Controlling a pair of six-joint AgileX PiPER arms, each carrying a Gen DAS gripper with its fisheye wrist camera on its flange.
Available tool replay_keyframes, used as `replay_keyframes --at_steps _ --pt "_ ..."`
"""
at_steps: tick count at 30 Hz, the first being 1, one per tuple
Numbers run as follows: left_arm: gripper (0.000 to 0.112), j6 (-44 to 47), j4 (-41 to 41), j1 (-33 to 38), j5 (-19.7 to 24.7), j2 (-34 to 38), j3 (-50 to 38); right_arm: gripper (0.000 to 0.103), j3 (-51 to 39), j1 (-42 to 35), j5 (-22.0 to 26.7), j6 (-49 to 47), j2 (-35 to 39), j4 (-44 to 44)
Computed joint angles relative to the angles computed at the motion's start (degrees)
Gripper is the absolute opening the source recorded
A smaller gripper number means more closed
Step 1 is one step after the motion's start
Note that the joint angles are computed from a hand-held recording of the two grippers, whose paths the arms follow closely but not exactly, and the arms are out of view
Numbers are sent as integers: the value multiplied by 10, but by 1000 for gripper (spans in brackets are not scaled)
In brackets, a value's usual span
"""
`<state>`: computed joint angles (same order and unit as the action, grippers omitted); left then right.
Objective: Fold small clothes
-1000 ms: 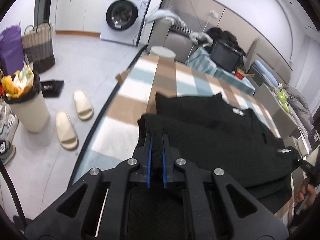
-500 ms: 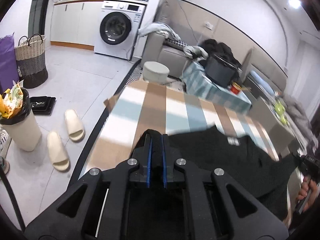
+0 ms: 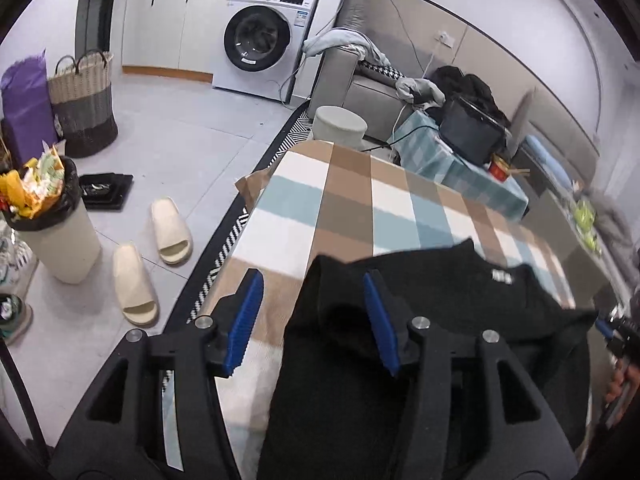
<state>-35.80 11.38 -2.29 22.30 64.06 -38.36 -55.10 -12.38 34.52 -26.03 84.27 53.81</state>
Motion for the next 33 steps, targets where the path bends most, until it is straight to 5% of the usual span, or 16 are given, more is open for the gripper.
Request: replay_keyframes --at_steps 6,10,16,20,24,33 --pt "49 11 -12 -9 57 -89 41 28 41 8 53 -67 -24 26" --pt "50 69 -58 -19 82 -110 52 44 51 25 91 -122 -14 100" --pt "50 55 -60 -60 80 -110 61 44 -32 104 80 -94 82 110" --pt "50 30 -51 -62 78 -119 67 44 -105 122 26 -77 139 142" --pt "53 23 -37 -60 84 -126 66 44 -114 110 4 -66 124 138" --pt "56 10 4 -71 48 -5 11 51 -46 58 -18 -5 27 -64"
